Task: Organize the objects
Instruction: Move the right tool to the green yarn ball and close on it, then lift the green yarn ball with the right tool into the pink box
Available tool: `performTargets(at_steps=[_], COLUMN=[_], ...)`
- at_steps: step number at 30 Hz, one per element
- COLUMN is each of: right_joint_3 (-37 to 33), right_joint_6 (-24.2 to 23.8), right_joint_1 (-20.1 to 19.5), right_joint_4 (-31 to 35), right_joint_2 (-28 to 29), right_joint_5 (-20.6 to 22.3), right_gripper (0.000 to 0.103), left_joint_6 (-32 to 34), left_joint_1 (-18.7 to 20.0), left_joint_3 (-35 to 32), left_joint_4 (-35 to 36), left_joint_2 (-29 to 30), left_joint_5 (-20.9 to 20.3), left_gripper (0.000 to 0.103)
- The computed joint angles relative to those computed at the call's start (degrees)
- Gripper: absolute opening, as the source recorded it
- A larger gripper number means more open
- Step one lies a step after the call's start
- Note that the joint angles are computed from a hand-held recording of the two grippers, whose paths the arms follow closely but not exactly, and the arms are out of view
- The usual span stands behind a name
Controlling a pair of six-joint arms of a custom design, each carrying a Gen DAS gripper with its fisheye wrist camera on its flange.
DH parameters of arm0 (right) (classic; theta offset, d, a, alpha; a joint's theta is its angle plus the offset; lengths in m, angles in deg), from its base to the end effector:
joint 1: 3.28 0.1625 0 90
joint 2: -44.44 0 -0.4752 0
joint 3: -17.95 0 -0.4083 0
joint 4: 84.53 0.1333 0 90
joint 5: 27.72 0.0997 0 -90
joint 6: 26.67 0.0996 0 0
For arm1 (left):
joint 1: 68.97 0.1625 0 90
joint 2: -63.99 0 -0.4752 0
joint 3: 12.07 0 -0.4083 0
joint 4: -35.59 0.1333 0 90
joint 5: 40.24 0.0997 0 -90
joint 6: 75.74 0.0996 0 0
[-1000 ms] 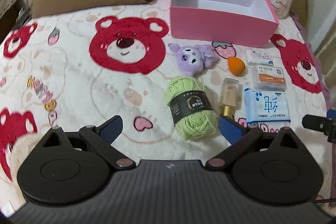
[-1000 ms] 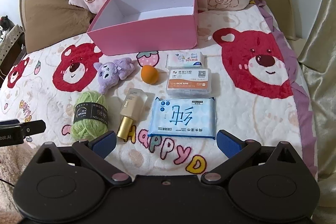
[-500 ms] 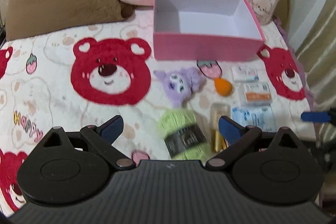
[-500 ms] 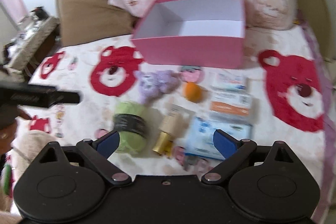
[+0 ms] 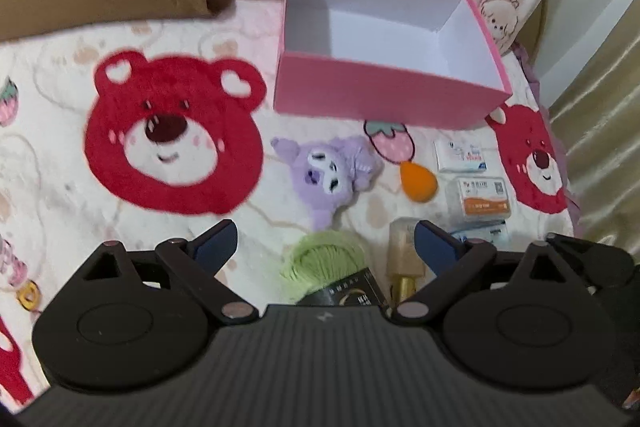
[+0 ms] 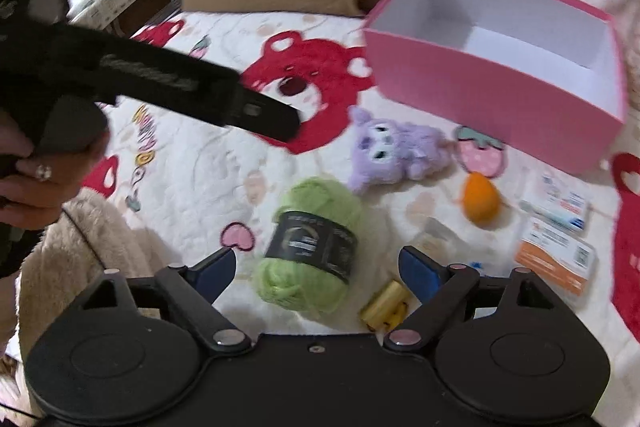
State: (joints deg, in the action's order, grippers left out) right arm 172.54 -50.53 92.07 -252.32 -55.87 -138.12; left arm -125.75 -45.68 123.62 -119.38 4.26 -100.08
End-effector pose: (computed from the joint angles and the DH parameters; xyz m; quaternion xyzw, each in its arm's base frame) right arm 0.1244 -0.2716 0.2527 0.2081 -0.9415 0.1700 0.2034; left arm -0.3133 -0.3345 0.0733 0.1642 0.9473 -0.1720 0.2146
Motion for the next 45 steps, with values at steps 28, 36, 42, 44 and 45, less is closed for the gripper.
performTargets(at_steps=[28,36,42,44,45], right_joint_3=[4.4,6.0,3.7,2.4,1.5], right_joint_6=[-6.6,-8.7,-9.7,-10.4,-10.5], right_joint_1=[-7.4,-9.3,-5.8,-3.4,-2.2], right_joint_4=[-22.3,-24.6,-18.2,-17.7,-17.3], right_joint_2=[19.9,17.0,9.5,8.2,7.6], right_joint_5=[-0.2,3.7,3.8,2.5,2.0], right_gripper=[0.068,0.061,0.062,0.062,0.062], left_joint_6=[-7.4,-7.6,-1.1,2.2,3.5], left_joint_1=[3.5,-0.5,-3.1,-3.0,-3.0], left_joint_3=[8.7,10.4,8.7,6.9,6.2], left_joint_4=[-24.4,-29.5,-26.6,-24.9,-24.5], left_joint_2=[12.5,13.6,9.9,8.3,7.7], left_joint_5=[-10.1,-6.9,-3.8,-2.7,-2.2], left_gripper=[0.064,0.056,0.056,0.056,0.056])
